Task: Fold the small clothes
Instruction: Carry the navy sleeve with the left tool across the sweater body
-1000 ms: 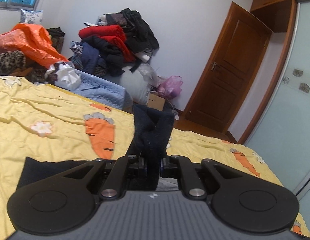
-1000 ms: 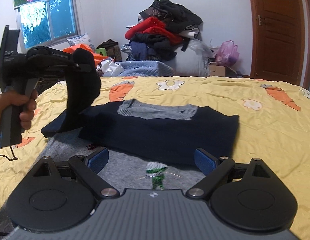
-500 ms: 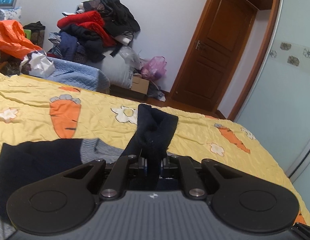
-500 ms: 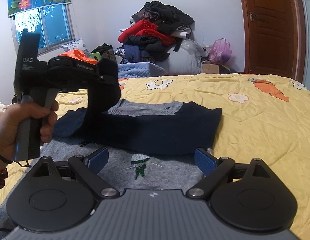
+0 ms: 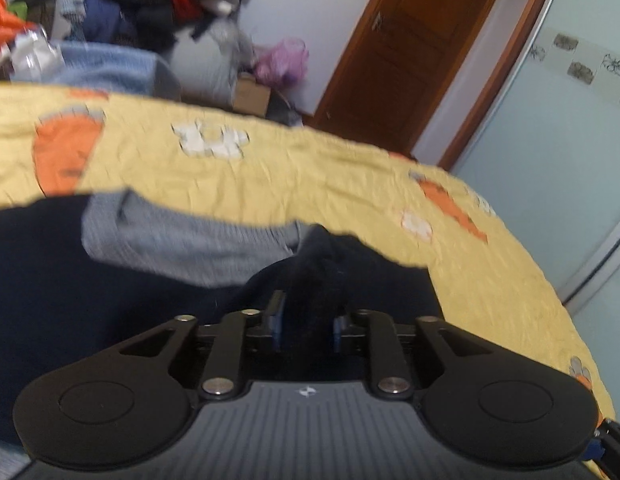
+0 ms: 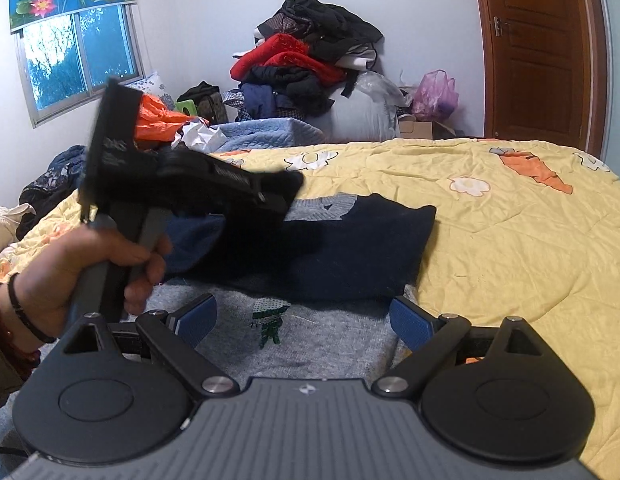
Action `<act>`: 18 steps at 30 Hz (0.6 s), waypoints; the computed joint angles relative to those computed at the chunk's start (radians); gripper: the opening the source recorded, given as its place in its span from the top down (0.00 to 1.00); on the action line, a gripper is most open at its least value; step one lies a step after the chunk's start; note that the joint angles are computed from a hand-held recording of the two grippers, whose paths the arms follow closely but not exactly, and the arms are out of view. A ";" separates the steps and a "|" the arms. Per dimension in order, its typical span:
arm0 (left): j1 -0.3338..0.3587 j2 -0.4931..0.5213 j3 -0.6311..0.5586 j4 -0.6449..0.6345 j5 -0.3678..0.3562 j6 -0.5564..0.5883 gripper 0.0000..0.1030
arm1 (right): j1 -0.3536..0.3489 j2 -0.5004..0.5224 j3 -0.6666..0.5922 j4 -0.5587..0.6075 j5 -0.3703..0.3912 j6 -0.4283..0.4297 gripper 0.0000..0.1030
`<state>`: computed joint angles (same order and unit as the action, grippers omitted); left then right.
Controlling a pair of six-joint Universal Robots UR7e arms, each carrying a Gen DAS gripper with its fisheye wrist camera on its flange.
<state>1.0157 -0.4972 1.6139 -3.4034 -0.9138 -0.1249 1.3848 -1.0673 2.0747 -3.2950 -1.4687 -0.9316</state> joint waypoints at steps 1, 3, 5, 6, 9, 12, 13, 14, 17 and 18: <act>0.003 0.001 0.002 0.002 -0.017 -0.001 0.64 | 0.000 0.000 0.000 -0.001 -0.002 0.001 0.09; 0.002 0.005 0.001 0.016 -0.031 0.014 0.39 | 0.000 0.002 0.001 -0.007 -0.006 0.001 0.09; -0.008 0.016 -0.005 0.011 -0.007 0.045 0.19 | 0.001 0.002 -0.001 -0.011 -0.013 0.002 0.09; -0.016 0.023 -0.008 0.000 0.011 0.067 0.19 | 0.002 0.002 -0.001 -0.012 -0.017 0.003 0.09; -0.018 0.010 -0.010 0.036 -0.005 0.084 0.18 | 0.004 0.004 -0.002 -0.023 -0.022 0.000 0.09; -0.016 -0.017 0.027 -0.041 -0.026 0.067 0.18 | 0.008 0.010 -0.012 -0.031 -0.015 0.005 0.09; -0.016 -0.027 0.040 -0.070 -0.009 0.060 0.18 | 0.011 0.015 -0.024 -0.027 -0.011 0.012 0.09; -0.018 -0.039 0.052 -0.084 0.026 0.050 0.17 | 0.015 0.024 -0.039 -0.021 -0.002 0.019 0.09; -0.023 -0.063 0.083 -0.126 0.150 0.068 0.17 | 0.030 0.063 -0.105 0.030 0.027 0.039 0.09; -0.023 -0.070 0.090 -0.132 0.189 0.076 0.17 | 0.038 0.084 -0.136 0.056 0.035 0.044 0.09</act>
<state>0.9924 -0.5674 1.7041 -3.5350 -0.7250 -0.0493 1.4229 -0.9832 1.9386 -3.2385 -1.4336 -0.8880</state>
